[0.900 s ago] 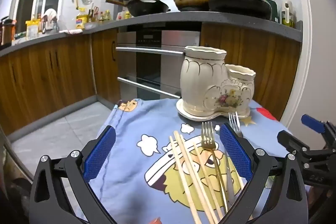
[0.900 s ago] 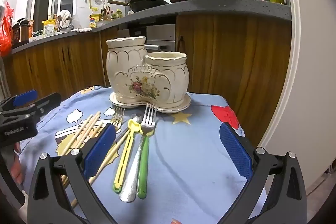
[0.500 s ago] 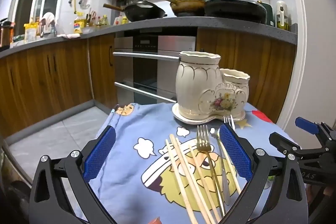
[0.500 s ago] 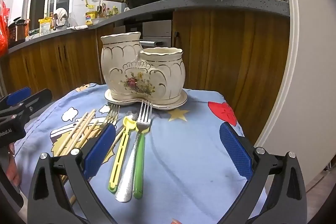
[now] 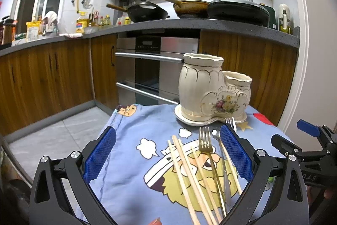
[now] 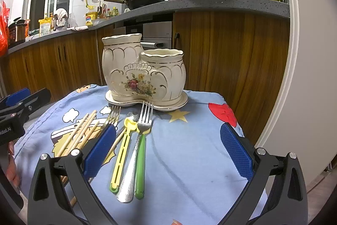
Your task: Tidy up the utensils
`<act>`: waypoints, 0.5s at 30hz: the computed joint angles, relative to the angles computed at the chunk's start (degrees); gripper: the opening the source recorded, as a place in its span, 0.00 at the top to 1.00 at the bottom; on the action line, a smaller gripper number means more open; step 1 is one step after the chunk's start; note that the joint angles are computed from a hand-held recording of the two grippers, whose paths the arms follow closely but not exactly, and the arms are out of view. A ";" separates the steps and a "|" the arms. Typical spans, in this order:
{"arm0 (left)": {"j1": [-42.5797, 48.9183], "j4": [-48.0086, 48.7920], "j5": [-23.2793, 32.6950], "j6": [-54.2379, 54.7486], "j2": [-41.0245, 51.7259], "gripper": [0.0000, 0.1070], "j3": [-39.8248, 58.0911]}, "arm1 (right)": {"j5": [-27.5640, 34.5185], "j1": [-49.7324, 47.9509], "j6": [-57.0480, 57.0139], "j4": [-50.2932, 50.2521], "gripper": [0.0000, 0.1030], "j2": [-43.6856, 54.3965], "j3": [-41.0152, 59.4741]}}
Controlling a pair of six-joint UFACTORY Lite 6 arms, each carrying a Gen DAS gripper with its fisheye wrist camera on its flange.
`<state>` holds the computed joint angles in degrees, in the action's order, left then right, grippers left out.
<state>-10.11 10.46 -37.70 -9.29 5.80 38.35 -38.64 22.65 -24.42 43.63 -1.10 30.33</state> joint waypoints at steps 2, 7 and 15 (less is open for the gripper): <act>-0.08 -0.49 -0.22 0.42 -0.11 0.08 -0.16 | -0.09 -0.02 0.14 -0.15 0.05 -0.04 -0.01; 0.13 -0.47 -0.47 0.51 -0.45 0.08 -0.71 | -0.34 0.17 0.00 0.06 0.05 -0.08 -0.02; 0.15 -0.43 -0.77 0.60 -0.42 0.08 -0.96 | -0.48 0.33 -0.07 0.26 0.05 -0.40 -0.22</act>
<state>-9.96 10.03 -38.48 -8.69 5.38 37.40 -39.11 22.99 -24.50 43.89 -1.50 30.11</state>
